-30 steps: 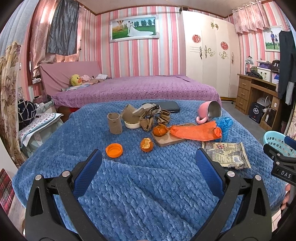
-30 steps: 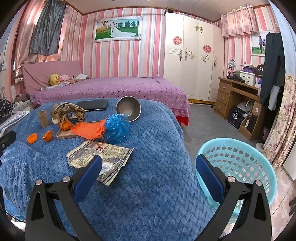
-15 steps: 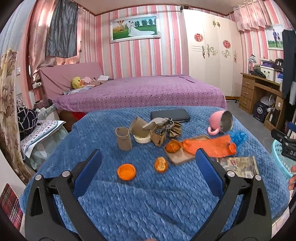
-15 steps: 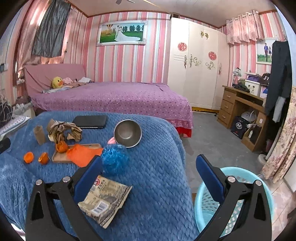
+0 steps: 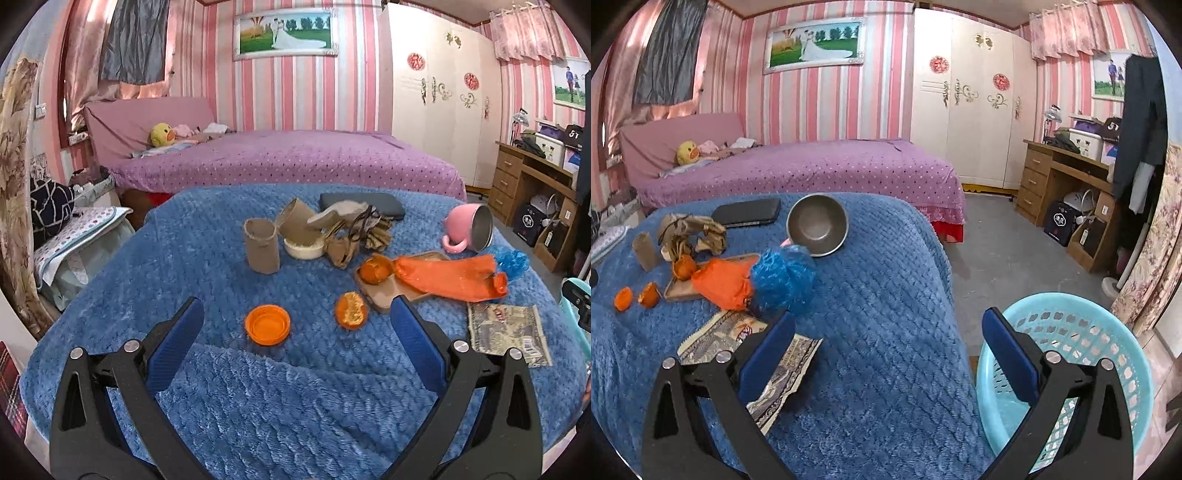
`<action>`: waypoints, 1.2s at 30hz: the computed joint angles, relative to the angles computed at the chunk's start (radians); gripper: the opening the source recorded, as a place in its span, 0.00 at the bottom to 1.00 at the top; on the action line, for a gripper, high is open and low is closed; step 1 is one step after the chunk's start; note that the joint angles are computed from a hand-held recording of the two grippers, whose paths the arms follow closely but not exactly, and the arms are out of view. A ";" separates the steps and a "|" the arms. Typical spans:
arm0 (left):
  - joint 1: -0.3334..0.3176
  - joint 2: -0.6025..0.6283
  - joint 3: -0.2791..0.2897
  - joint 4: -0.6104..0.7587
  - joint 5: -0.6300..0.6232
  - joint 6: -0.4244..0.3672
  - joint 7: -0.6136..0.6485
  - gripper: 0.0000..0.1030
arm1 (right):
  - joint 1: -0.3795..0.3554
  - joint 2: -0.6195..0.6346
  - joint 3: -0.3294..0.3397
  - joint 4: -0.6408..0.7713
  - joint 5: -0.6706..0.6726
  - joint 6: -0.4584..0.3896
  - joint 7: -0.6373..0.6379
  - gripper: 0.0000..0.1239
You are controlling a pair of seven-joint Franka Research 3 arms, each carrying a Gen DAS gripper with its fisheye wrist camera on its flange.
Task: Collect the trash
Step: 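Reach the left tool to the orange peel and close on it while the right tool reaches the snack wrapper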
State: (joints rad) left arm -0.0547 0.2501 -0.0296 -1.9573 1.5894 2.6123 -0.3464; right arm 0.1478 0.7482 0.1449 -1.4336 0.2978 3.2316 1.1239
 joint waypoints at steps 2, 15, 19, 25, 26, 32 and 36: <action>0.009 0.010 0.003 0.005 -0.027 0.015 0.024 0.95 | 0.037 0.006 -0.044 0.005 -0.005 -0.002 0.008 0.80; 0.009 0.049 0.021 0.039 -0.066 0.061 0.066 0.95 | 0.085 0.060 -0.121 0.099 -0.035 -0.104 0.061 0.80; 0.001 0.058 0.028 0.048 -0.057 0.060 0.054 0.95 | 0.070 0.066 -0.108 0.110 -0.042 -0.114 0.054 0.80; -0.010 0.068 0.030 0.060 -0.042 0.049 0.053 0.95 | 0.036 0.081 -0.067 0.141 -0.039 -0.155 0.026 0.80; -0.011 0.070 0.030 0.061 -0.037 0.049 0.047 0.95 | 0.032 0.082 -0.062 0.142 -0.038 -0.157 0.019 0.80; -0.002 0.085 0.027 0.078 -0.104 0.068 0.104 0.95 | 0.017 0.079 -0.043 0.133 -0.028 -0.138 -0.022 0.80; -0.004 0.106 0.034 0.098 -0.165 0.096 0.184 0.95 | 0.020 0.075 -0.049 0.128 -0.026 -0.146 -0.037 0.80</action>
State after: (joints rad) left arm -0.0585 0.3565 0.0046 -1.8590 1.4246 2.7079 -0.1624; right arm 0.1675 0.8228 0.0960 -1.3056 0.2714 3.0855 1.0869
